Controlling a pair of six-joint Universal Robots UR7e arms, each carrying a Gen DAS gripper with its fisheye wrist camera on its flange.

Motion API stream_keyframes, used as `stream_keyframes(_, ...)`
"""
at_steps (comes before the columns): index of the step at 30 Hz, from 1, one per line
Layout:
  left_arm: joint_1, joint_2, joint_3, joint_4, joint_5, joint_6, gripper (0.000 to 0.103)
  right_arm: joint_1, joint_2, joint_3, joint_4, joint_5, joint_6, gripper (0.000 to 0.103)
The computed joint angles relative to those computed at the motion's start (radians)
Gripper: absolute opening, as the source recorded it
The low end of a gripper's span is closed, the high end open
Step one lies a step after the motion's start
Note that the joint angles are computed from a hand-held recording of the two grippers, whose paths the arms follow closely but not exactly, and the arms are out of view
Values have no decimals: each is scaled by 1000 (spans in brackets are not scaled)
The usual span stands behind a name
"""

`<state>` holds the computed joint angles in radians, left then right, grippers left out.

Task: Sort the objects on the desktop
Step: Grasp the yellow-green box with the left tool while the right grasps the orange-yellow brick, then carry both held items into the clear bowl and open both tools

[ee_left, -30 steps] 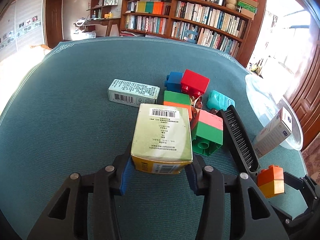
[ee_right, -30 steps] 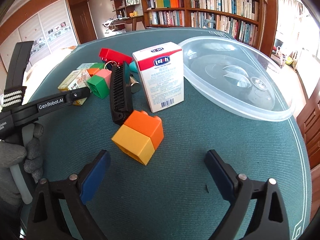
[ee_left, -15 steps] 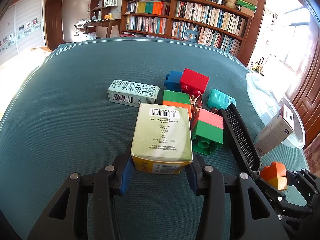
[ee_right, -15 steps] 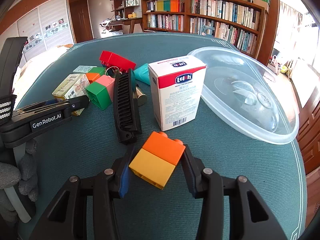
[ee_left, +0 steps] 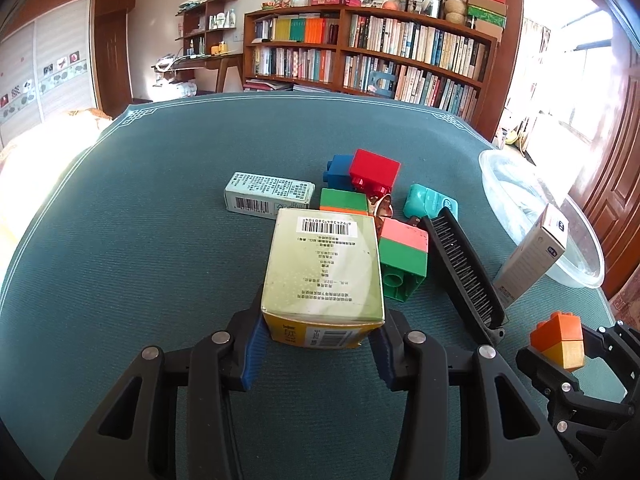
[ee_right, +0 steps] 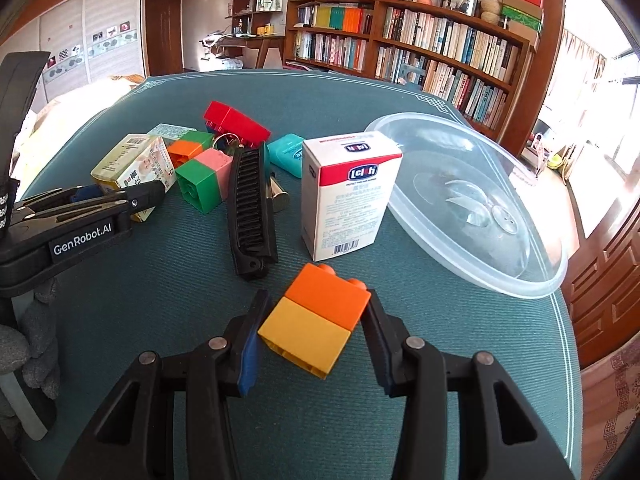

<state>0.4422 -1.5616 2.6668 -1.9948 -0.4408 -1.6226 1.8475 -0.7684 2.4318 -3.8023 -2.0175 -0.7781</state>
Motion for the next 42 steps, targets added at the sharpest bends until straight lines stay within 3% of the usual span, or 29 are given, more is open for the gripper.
stream_keyframes(10, -65, 26, -56, 79, -13, -43, 48, 4, -133, 19, 110, 88, 40, 50)
stream_keyframes(20, -55, 128, -132, -52, 43, 112, 48, -18, -202, -37, 102, 121, 66, 50)
stream_keyframes(32, -3, 341, -241, -386, 108, 430, 48, -80, -171, -152, 77, 74, 39, 50)
stream_keyframes(42, 90, 526, -377, -719, 99, 760, 48, -130, -150, -195, 90, 76, -6, 50)
